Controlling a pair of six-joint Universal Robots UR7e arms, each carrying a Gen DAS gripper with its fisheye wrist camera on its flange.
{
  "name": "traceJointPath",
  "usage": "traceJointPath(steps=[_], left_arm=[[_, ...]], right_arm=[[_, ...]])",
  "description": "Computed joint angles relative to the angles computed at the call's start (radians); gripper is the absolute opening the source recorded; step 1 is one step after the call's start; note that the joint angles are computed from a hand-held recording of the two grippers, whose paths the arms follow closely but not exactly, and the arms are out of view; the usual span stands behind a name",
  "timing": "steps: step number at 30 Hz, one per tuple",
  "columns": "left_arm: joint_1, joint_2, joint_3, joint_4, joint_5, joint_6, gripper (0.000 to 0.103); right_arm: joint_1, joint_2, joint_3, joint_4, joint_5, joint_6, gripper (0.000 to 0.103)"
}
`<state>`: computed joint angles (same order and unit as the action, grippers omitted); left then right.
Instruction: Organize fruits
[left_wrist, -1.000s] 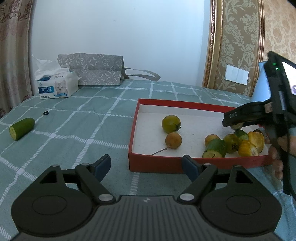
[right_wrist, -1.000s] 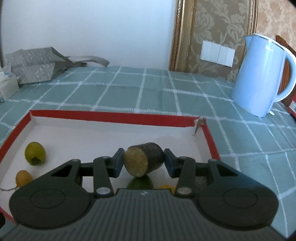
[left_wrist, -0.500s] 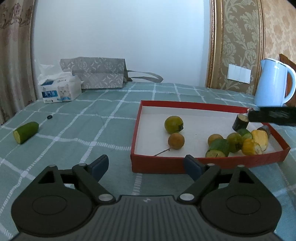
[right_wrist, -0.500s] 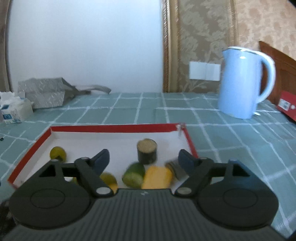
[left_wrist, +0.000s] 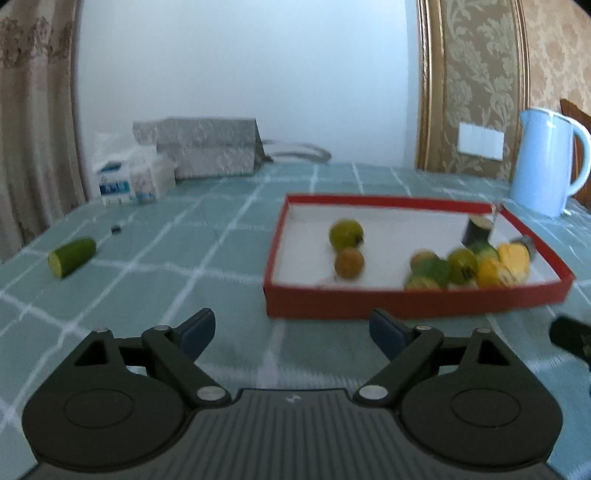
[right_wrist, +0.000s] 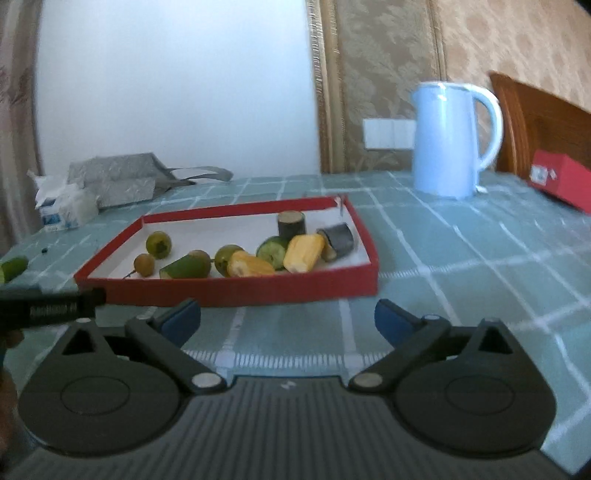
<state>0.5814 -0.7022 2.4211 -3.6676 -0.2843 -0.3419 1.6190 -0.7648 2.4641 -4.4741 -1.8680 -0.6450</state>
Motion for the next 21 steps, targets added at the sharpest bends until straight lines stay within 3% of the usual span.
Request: traceJointPath(steps=[5,11,14,21], left_arm=[[-0.058,-0.079,0.053,0.265,-0.012,-0.273,0.091],[-0.102,-0.154,0.058,0.478,-0.059,-0.441,0.091],[-0.121,-0.182,0.046,0.653,-0.039,-0.569,0.091],[-0.144,-0.197,0.039,0.753,-0.023,-0.659,0.091]], right_arm=[[0.009,0.009,-0.001,0.001,-0.031,0.019,0.103],[0.034,0.019,-0.012,0.0,-0.088,0.026,0.103],[0.044,0.03,-0.019,-0.015,-0.119,0.022,0.103],[0.038,0.04,-0.014,-0.092,-0.15,0.038,0.103]])
